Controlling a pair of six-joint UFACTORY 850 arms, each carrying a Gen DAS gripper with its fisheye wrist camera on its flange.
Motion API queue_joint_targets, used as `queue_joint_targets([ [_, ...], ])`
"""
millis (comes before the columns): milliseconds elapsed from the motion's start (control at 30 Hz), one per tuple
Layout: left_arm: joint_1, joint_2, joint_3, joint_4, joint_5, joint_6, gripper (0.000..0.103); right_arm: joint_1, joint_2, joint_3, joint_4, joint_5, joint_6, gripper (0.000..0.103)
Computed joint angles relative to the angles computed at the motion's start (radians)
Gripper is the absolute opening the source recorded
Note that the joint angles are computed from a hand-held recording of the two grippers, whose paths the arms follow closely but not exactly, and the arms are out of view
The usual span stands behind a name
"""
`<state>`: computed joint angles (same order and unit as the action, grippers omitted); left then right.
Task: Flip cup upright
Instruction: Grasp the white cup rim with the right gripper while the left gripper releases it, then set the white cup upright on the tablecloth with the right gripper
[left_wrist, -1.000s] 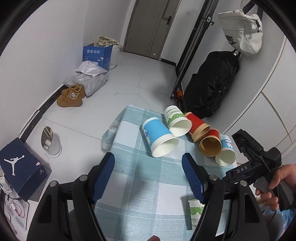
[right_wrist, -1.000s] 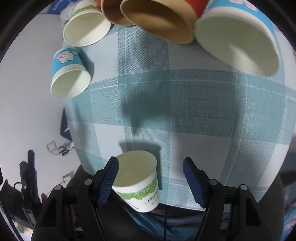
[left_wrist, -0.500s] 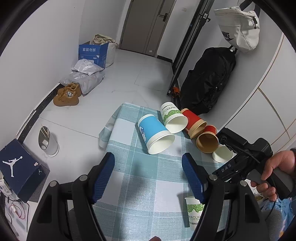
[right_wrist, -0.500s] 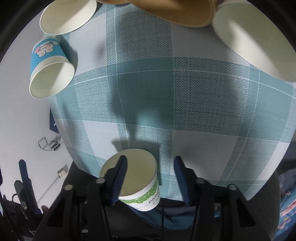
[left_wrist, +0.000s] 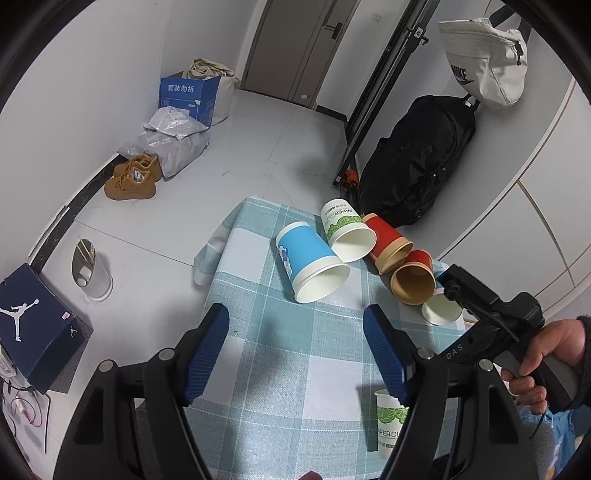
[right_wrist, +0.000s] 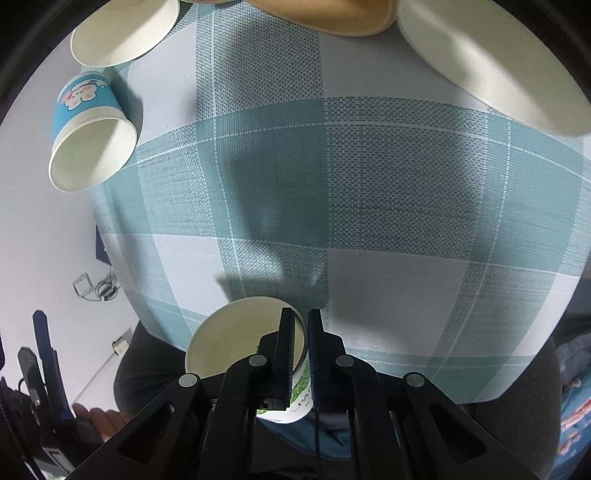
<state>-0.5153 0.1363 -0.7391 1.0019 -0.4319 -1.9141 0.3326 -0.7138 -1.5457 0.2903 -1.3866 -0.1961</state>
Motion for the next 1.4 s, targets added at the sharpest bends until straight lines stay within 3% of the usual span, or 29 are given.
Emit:
queue_joint_targets([
  [267, -0.017, -0.014, -0.012, 0.009, -0.018, 0.017, 0.071, -0.015, 0.072, 0.089, 0.093, 0.06, -0.127, 0.005],
  [433, -0.018, -0.044, -0.03, -0.028, -0.02, 0.058, 0.071, -0.058, 0.142, 0.179, 0.2, 0.149, -0.215, 0.005],
  [633, -0.036, -0.08, -0.052, -0.036, -0.054, 0.068, 0.071, -0.117, 0.199, 0.263, 0.381, 0.176, -0.338, 0.005],
  [867, -0.057, -0.107, -0.069, -0.016, -0.065, 0.032, 0.071, -0.161, 0.367, 0.405, 0.542, 0.37, -0.56, 0.004],
  [1033, -0.085, -0.122, -0.082, 0.046, -0.094, -0.029, 0.071, -0.156, 0.503, 0.555, 0.716, 0.575, -0.82, 0.004],
  [1133, -0.105, -0.129, -0.085, 0.069, -0.123, -0.046, 0.071, -0.191, 0.531, 0.601, 0.851, 0.597, -0.972, 0.004],
  [1233, -0.126, -0.138, -0.092, 0.079, -0.159, -0.043, 0.071, -0.173, 0.579, 0.676, 0.996, 0.685, -1.154, 0.004],
  [1267, -0.13, -0.141, -0.094, 0.078, -0.169, -0.039, 0.071, -0.195, 0.586, 0.683, 1.006, 0.69, -1.191, 0.004],
  [1400, -0.138, -0.15, -0.097, 0.078, -0.172, -0.037, 0.071, -0.171, 0.599, 0.729, 1.156, 0.755, -1.38, 0.004],
])
